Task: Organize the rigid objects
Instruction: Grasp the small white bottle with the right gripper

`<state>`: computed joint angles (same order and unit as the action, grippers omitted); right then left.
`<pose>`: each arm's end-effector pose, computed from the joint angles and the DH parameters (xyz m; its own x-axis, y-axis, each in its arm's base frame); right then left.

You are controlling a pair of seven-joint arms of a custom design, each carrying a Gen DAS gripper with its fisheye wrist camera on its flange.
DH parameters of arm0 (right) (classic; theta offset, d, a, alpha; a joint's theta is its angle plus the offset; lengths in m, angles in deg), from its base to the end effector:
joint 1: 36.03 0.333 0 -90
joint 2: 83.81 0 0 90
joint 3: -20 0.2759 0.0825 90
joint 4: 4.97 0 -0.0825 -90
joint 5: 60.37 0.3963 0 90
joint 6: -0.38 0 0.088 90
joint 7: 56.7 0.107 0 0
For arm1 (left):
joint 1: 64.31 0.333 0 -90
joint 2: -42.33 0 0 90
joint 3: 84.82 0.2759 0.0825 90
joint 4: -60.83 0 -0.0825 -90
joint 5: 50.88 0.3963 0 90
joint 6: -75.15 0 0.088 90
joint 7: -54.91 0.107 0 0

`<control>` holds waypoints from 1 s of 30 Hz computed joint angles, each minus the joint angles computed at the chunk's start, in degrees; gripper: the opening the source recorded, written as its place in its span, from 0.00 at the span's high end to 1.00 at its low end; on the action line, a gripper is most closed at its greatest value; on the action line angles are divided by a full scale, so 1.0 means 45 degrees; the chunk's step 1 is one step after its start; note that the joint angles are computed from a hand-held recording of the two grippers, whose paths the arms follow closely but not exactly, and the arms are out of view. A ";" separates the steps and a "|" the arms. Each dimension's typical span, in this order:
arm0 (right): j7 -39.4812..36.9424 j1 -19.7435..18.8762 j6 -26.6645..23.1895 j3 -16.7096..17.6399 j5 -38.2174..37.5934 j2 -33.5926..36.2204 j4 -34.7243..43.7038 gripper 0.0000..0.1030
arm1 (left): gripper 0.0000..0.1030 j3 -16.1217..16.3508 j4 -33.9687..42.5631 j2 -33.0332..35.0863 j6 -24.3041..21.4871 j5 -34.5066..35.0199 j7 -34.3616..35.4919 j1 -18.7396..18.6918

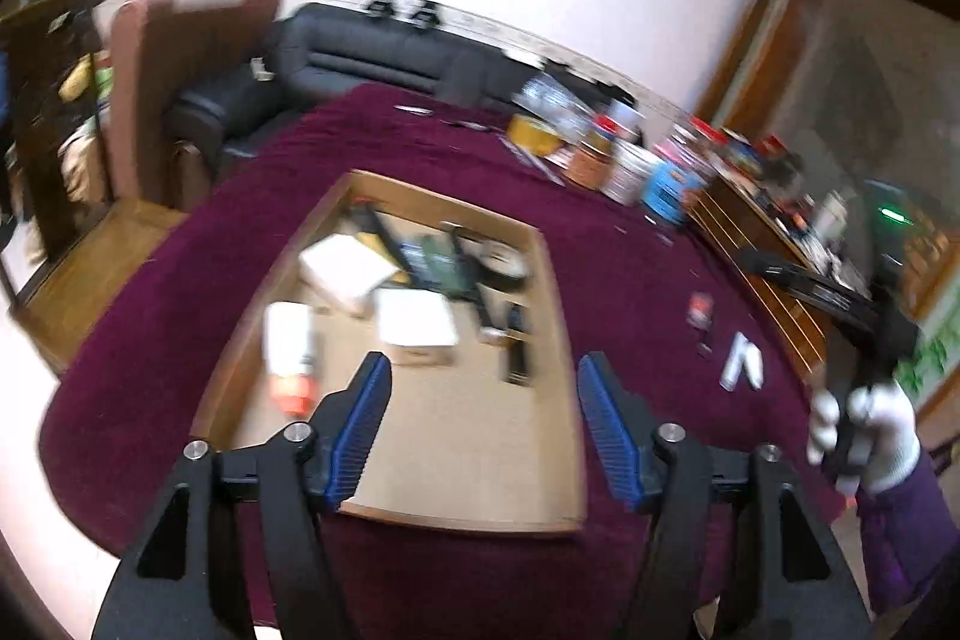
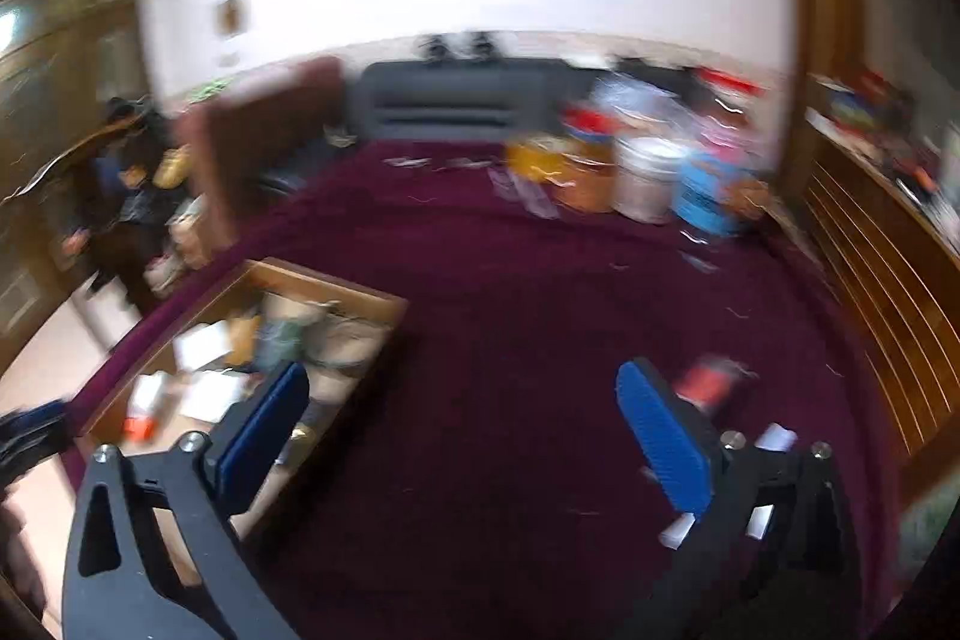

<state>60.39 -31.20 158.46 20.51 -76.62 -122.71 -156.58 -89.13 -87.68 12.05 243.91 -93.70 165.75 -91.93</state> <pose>0.4228 0.0514 0.5085 -0.1277 -0.9891 -0.0733 -0.6776 0.1409 -0.7218 0.4052 -0.2013 0.4837 -0.3854 -0.8611 0.3316 -0.6812 0.0231 -0.7317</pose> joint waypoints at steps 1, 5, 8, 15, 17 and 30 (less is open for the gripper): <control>-0.0558 0.0204 -0.0523 -0.0920 0.1015 -0.0031 -0.0151 0.00 | 0.43 -0.0090 0.0164 0.0108 -0.0324 0.0100 0.0077 -0.0173; 0.0009 -0.1243 -0.0547 -0.1576 0.1235 -0.0657 -0.1388 0.06 | 0.43 -0.0785 0.0638 0.0550 -0.1334 0.0663 -0.0292 -0.0121; -0.0100 -0.2234 -0.0911 -0.1893 0.1174 -0.1056 -0.1948 0.33 | 0.43 -0.1235 0.1047 0.0927 -0.1764 0.0980 -0.0759 -0.0016; -0.1179 -0.2815 -0.1156 -0.2247 0.1659 -0.0164 -0.1725 0.60 | 0.43 -0.2117 0.2421 0.2128 -0.2446 0.1814 -0.1844 0.0001; -0.0542 -0.3547 -0.1140 -0.1312 0.0858 0.0252 -0.1556 0.63 | 0.43 -0.2454 0.2879 0.2510 -0.2644 0.2386 -0.2250 0.0097; -0.1770 -0.3116 0.1896 -0.4151 0.1479 -0.0210 -0.3091 0.77 | 0.43 -0.3963 0.9109 0.8357 -0.3078 0.7937 -0.3521 -0.0789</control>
<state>52.42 -45.22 166.99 1.83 -69.97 -123.66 -170.49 -106.96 -46.69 49.65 230.06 -57.98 149.90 -95.48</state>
